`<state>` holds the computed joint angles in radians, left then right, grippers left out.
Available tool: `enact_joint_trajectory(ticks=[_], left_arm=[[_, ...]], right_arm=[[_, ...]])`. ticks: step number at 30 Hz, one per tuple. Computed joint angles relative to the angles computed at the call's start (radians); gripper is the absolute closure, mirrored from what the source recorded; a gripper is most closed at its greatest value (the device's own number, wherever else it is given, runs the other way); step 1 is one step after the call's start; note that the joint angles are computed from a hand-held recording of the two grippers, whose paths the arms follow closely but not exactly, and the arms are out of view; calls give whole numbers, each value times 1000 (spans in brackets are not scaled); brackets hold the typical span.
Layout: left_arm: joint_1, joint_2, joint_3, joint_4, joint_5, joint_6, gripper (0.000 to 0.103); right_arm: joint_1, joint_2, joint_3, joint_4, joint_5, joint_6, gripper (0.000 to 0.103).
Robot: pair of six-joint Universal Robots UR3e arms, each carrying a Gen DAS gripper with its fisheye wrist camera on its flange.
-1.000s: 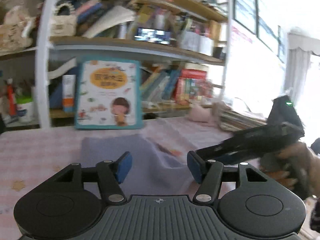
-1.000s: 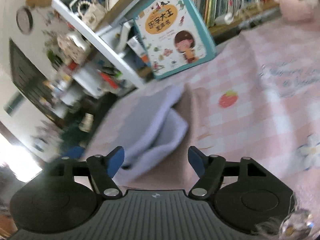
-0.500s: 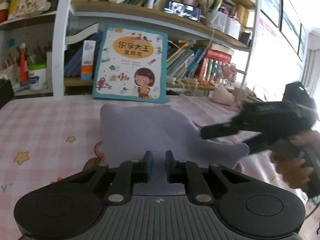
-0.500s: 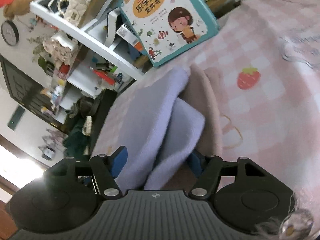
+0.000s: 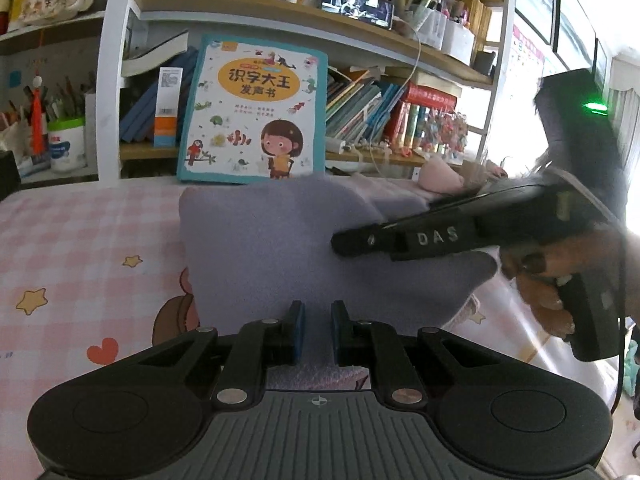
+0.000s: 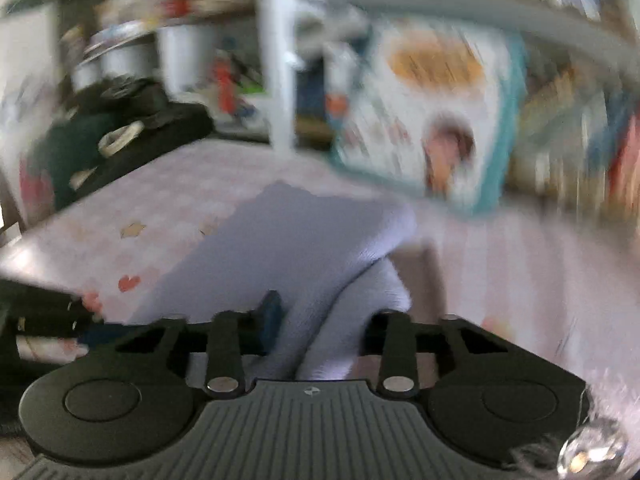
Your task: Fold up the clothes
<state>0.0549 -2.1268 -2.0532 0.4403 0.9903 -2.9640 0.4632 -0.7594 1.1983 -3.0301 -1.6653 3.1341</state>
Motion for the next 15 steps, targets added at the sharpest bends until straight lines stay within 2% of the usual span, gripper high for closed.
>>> enact_joint_trajectory(ticks=[2, 4, 5, 6, 7, 8, 9, 11, 13, 15], left_arm=[[7, -1, -4, 9, -7, -8, 89], [18, 0, -10, 9, -19, -18, 89], [22, 2, -10, 0, -22, -24, 88], [27, 5, -7, -10, -26, -33, 86], [32, 10, -5, -21, -36, -42, 86], [38, 16, -5, -33, -49, -50, 86], [41, 24, -9, -39, -54, -54, 86], [44, 41, -25, -40, -52, -53, 82], [49, 57, -44, -41, -53, -41, 81], [55, 70, -58, -36, -51, -41, 81]], right_arm=[[26, 13, 100, -286, 28, -195, 76], [35, 39, 122, -388, 31, -320, 77], [53, 52, 97, -373, -6, -371, 76], [57, 75, 30, -274, -70, -344, 69], [49, 91, -44, -145, -116, -281, 55], [11, 85, -77, -34, -84, -163, 48], [-35, 76, -100, 65, -22, -61, 47], [-151, 36, -56, 109, 193, 188, 47], [-230, 14, 4, 83, 339, 317, 49], [-258, 4, 46, 45, 388, 350, 51]])
